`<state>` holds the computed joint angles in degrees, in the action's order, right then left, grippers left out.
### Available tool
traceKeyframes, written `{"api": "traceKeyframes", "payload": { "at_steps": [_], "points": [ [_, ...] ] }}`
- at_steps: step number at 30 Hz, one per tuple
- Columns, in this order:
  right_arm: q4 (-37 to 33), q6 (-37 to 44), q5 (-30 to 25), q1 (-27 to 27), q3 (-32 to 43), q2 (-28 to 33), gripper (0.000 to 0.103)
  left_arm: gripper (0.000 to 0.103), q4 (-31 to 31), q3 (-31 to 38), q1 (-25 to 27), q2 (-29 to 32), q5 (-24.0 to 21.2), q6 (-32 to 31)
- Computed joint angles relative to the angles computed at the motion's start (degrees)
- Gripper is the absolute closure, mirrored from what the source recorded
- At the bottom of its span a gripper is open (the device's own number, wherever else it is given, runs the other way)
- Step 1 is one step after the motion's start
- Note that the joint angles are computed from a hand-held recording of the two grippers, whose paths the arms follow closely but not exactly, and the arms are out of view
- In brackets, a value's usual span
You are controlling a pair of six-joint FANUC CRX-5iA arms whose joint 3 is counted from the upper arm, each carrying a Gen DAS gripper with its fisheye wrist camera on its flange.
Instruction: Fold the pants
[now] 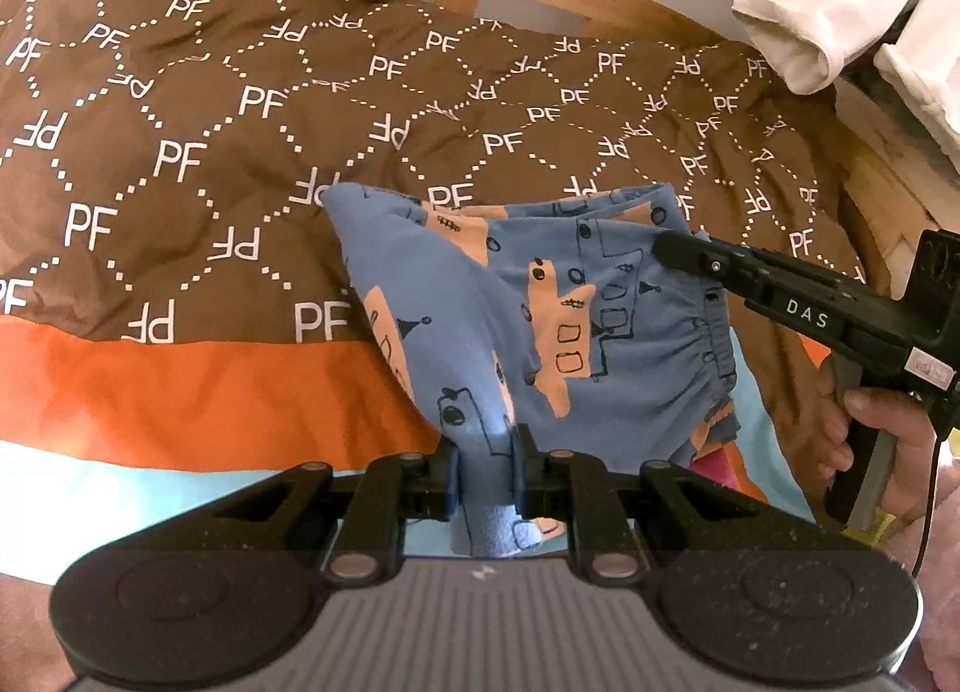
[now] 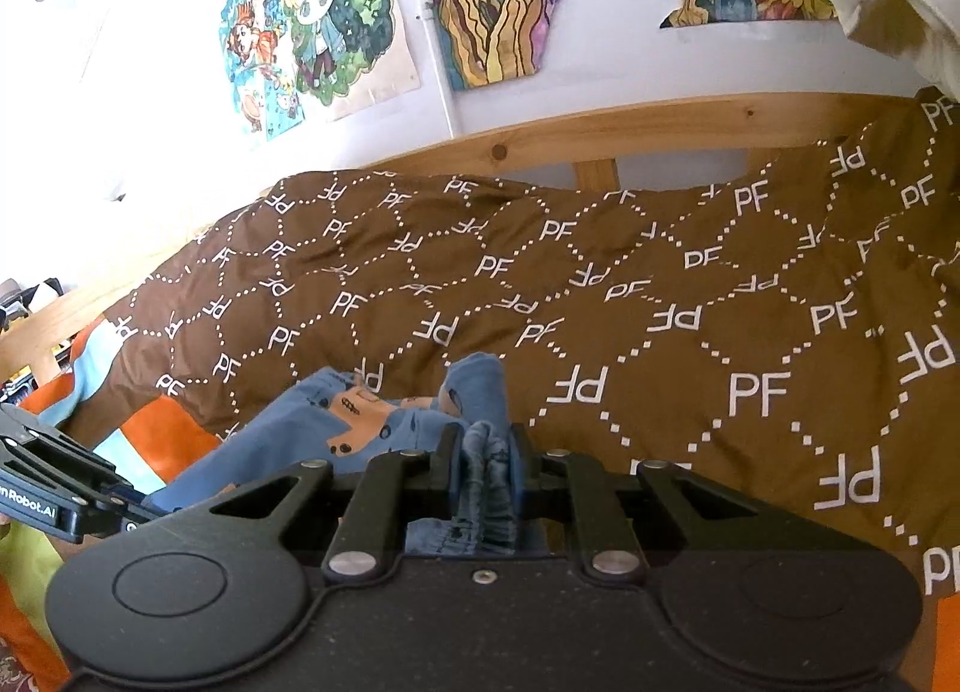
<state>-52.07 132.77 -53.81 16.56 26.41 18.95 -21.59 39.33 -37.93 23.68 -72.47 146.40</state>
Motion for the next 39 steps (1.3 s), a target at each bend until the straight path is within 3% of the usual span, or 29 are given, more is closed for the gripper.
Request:
{"api": "traceKeyframes", "payload": {
  "at_steps": [29, 39],
  "points": [
    [-1.5, 4.3, 2.5, 0.1, -0.7, -1.8, 0.089, 0.085, -1.6, -0.1, 0.1, -0.7, 1.9, -1.6],
    [1.3, 2.8, 5.7, 1.7, 9.3, 3.2, 0.089, 0.085, -3.5, 3.4, 3.3, 1.3, 7.1, -4.3]
  ]
}}
